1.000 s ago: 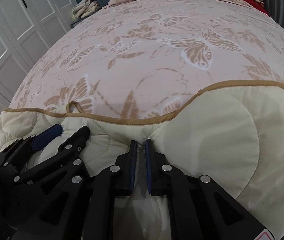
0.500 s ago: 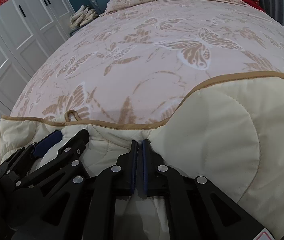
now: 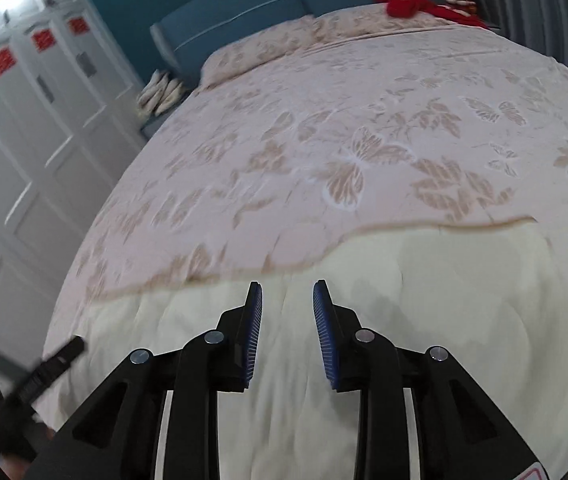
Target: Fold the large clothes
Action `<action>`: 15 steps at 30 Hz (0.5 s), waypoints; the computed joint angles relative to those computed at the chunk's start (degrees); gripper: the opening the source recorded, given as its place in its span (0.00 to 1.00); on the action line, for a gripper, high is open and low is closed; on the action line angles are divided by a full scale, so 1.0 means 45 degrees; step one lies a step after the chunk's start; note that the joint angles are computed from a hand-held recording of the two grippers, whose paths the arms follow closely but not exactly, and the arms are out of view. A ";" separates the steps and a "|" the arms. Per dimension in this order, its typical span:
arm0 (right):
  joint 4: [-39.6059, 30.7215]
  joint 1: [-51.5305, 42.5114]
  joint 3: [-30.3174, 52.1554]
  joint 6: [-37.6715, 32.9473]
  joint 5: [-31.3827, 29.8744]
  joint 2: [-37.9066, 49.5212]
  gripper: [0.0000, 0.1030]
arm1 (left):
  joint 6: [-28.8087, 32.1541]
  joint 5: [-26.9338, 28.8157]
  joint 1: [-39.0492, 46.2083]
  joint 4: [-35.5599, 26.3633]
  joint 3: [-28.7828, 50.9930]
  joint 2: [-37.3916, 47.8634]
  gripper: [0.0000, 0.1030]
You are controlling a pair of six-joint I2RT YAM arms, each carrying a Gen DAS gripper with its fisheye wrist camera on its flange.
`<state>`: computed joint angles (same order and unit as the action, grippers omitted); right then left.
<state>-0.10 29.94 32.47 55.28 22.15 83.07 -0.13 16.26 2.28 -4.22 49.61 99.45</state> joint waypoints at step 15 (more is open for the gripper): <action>-0.0727 0.4105 0.1629 0.2909 -0.0582 0.3882 0.28 | 0.1903 0.4530 0.4661 -0.2523 -0.1006 0.1672 0.87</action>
<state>-3.38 48.41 39.80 68.37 19.53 100.54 8.43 36.65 23.25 -15.58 45.08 106.97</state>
